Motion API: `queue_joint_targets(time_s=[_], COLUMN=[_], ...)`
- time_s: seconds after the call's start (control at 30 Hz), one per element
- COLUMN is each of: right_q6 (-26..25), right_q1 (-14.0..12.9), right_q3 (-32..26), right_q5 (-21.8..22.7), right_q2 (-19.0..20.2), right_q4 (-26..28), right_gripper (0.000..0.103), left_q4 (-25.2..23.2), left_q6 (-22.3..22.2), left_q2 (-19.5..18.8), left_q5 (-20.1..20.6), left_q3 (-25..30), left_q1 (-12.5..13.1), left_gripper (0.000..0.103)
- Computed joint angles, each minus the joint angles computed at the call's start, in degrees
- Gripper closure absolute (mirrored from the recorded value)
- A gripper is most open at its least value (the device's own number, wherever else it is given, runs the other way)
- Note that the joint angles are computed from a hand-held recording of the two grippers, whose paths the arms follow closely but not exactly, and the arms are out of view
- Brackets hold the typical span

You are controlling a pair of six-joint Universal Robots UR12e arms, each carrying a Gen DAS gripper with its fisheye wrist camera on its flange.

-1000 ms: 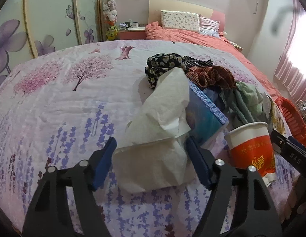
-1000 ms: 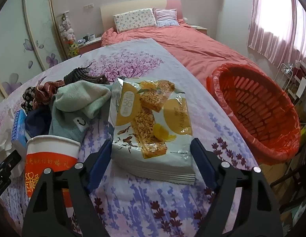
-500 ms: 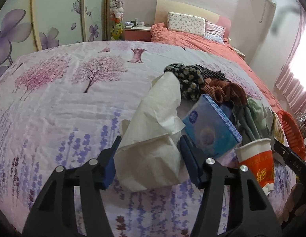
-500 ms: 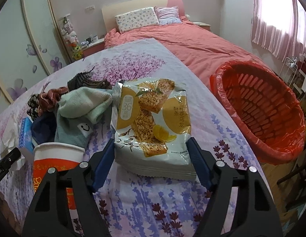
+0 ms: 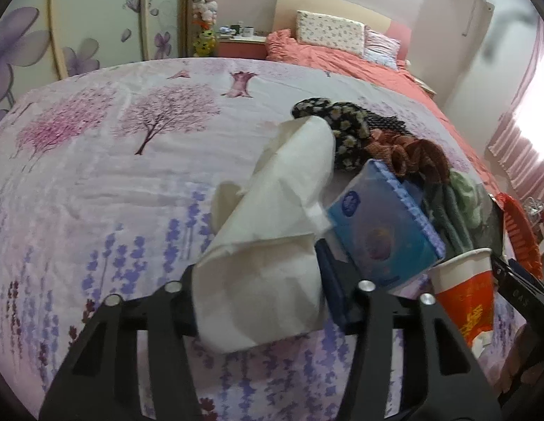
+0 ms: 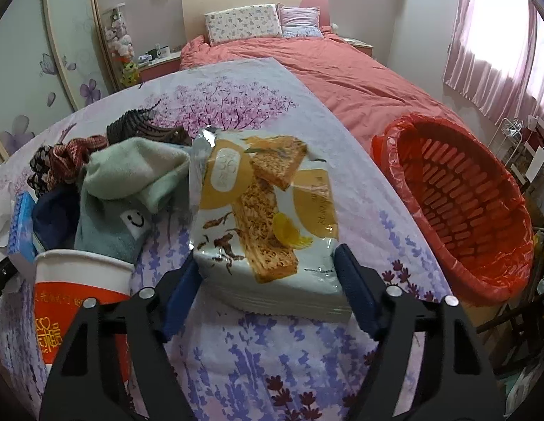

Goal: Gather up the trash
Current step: 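Carry the snack bag and tissue pack over the orange basket and release both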

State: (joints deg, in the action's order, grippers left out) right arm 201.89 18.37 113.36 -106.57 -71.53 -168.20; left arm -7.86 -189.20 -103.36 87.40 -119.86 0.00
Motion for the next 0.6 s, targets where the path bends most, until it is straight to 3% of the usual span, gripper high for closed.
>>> queue_joint_targets(time_s=[0.07, 0.1, 0.6], right_q6=[0.09, 0.14, 0.54], right_q1=[-0.3, -0.34, -0.87], right_q3=[0.28, 0.36, 1.71], right_q5=[0.71, 0.71, 1.77], right_q2=[-0.29, -0.35, -2.26], right_q4=[-0.5, -0.71, -5.58], right_gripper=[0.032, 0.033, 0.037], left_q4=[0.31, 0.28, 2.2], left_q6=[0.6, 0.72, 1.76], left_q2=[0.0, 0.07, 2.46], left_q5=[0.51, 0.37, 0.89], left_q3=[0.09, 0.08, 0.31], left_q1=[-0.16, -0.13, -1.19], left_gripper=[0.061, 0.073, 0.073])
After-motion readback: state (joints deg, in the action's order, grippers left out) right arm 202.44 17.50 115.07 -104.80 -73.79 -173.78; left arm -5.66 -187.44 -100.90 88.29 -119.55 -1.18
